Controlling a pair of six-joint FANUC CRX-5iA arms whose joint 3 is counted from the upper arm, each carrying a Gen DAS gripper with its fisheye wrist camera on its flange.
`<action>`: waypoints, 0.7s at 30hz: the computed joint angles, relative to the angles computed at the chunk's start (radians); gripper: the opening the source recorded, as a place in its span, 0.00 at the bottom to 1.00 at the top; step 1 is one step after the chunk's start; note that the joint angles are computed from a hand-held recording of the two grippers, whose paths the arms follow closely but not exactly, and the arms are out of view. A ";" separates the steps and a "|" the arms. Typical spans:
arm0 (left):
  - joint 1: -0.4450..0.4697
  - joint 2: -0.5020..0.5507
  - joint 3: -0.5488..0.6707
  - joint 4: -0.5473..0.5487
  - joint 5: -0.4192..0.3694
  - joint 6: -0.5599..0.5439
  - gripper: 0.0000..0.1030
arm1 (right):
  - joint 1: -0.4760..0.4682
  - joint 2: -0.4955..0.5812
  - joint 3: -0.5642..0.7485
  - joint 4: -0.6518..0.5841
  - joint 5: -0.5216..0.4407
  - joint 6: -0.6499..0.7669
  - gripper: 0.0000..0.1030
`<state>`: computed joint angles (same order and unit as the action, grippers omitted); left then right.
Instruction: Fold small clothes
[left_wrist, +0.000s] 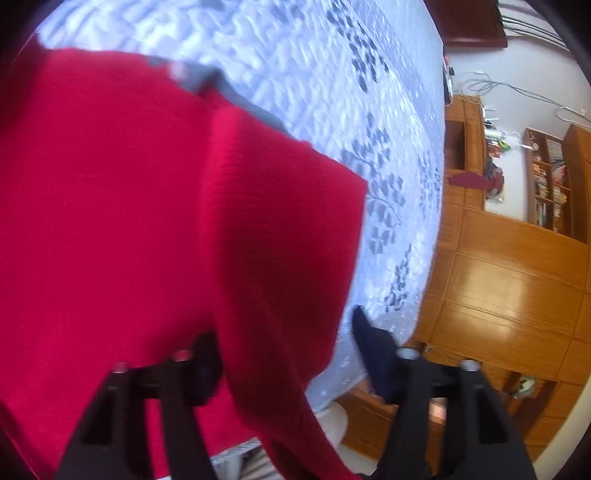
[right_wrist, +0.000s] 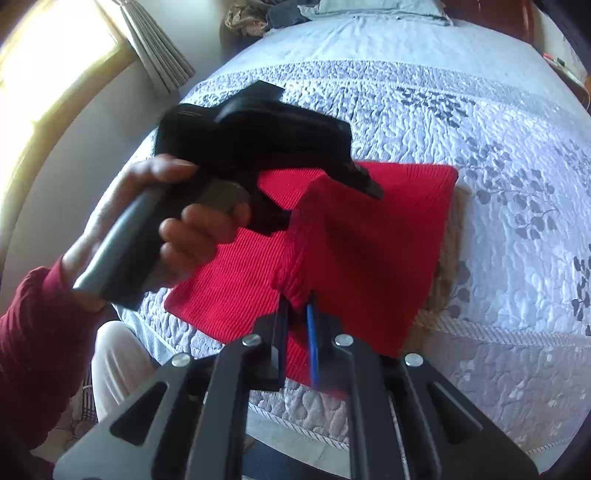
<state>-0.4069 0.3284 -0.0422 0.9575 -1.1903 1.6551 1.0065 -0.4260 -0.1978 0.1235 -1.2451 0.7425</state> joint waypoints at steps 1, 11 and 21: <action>-0.005 0.006 0.012 -0.008 0.002 0.000 0.26 | 0.000 -0.005 -0.001 0.000 0.001 -0.001 0.07; -0.005 -0.035 0.049 -0.021 0.041 -0.144 0.16 | 0.008 0.004 0.012 -0.037 0.051 0.016 0.07; 0.151 -0.207 -0.021 -0.096 0.018 -0.211 0.16 | 0.045 0.154 0.159 -0.101 0.133 0.118 0.07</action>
<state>-0.2561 0.1214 -0.0634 0.8619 -1.1726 1.4437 1.0516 -0.2722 -0.0388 0.0223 -1.1123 0.8608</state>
